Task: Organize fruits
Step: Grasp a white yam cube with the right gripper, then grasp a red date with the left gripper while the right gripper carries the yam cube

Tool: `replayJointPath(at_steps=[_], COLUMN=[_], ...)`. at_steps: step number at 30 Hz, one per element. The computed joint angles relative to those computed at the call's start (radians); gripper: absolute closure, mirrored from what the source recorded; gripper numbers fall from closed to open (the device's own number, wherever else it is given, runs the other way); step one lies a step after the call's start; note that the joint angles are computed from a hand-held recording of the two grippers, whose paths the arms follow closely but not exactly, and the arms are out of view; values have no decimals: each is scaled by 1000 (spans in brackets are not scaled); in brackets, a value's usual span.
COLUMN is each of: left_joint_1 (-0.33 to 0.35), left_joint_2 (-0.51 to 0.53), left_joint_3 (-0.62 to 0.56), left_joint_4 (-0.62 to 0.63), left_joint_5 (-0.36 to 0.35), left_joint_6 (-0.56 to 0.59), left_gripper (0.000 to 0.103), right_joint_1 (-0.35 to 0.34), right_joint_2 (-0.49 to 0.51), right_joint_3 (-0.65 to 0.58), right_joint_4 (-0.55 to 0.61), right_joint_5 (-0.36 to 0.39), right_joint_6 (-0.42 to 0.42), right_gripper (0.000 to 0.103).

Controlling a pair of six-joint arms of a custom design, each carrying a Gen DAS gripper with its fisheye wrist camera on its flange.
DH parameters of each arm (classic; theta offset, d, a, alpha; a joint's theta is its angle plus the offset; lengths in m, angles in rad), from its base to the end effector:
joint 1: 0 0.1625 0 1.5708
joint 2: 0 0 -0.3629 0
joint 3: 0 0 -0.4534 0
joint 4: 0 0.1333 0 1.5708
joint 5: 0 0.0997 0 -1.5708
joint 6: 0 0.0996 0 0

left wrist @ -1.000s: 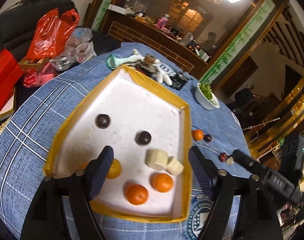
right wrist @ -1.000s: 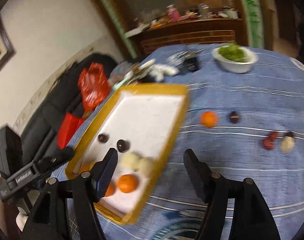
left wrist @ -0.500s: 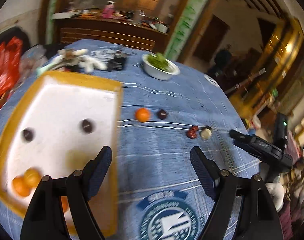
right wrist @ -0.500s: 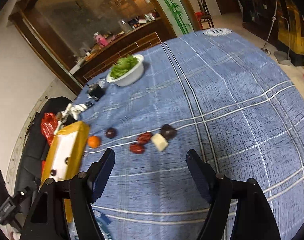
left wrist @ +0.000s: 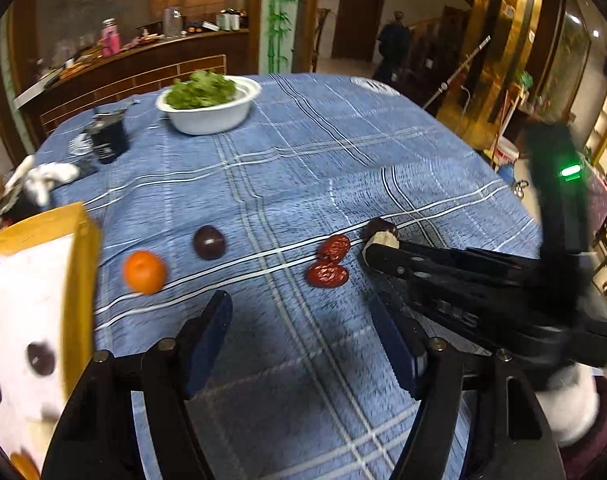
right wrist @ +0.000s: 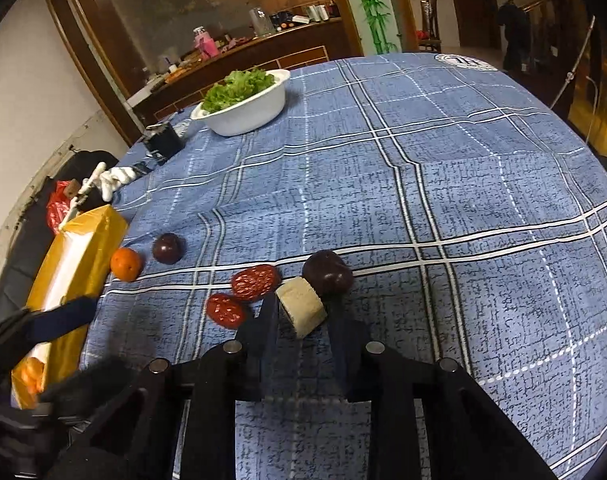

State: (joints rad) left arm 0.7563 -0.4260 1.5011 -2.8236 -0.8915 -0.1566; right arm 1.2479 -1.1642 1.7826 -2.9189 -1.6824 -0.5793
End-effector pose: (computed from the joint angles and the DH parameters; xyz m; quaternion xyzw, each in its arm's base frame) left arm -0.3442 -0.5940 -0.1450 0.2754 0.8983 -0.2289 0.2544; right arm -0.0914 -0.6583 0.2256 0.0995 -0.9276 0.2979 0.2022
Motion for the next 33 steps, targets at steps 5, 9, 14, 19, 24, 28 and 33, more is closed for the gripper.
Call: replayJointPath(at_steps=[5,9,14,19,24,28,33], left_joint_1=[32,40,23,14,-5,-12,3], left_joint_2=[74,131,178,126,-33,-223,-420], left_joint_3=[-99,-165,-209,-135,57,253,436], left_joint_4=[35,67,64,11,-100,-177,-245], left_joint_5=[-45,-48,14,27,31,73,183], left_joint_6=[19,52,73,18,-63,-149,-226], left_gripper=[38,39,72,72,72,72,72], right_joint_1=[-28,-40,-44,-39,-34,-24,20], right_joint_2=[-43,-73,-73,-64,-66,-79,-120], right_joint_3=[5,19,15,8,21,48,113], right_joint_4=[59,58,60,50,34,24,70], right_joint_5=[78,117,124,118,136,152,200], right_joint_6=[57,81,83,74,57,53,67], right_gripper=[79,78,78,78,78,78,78])
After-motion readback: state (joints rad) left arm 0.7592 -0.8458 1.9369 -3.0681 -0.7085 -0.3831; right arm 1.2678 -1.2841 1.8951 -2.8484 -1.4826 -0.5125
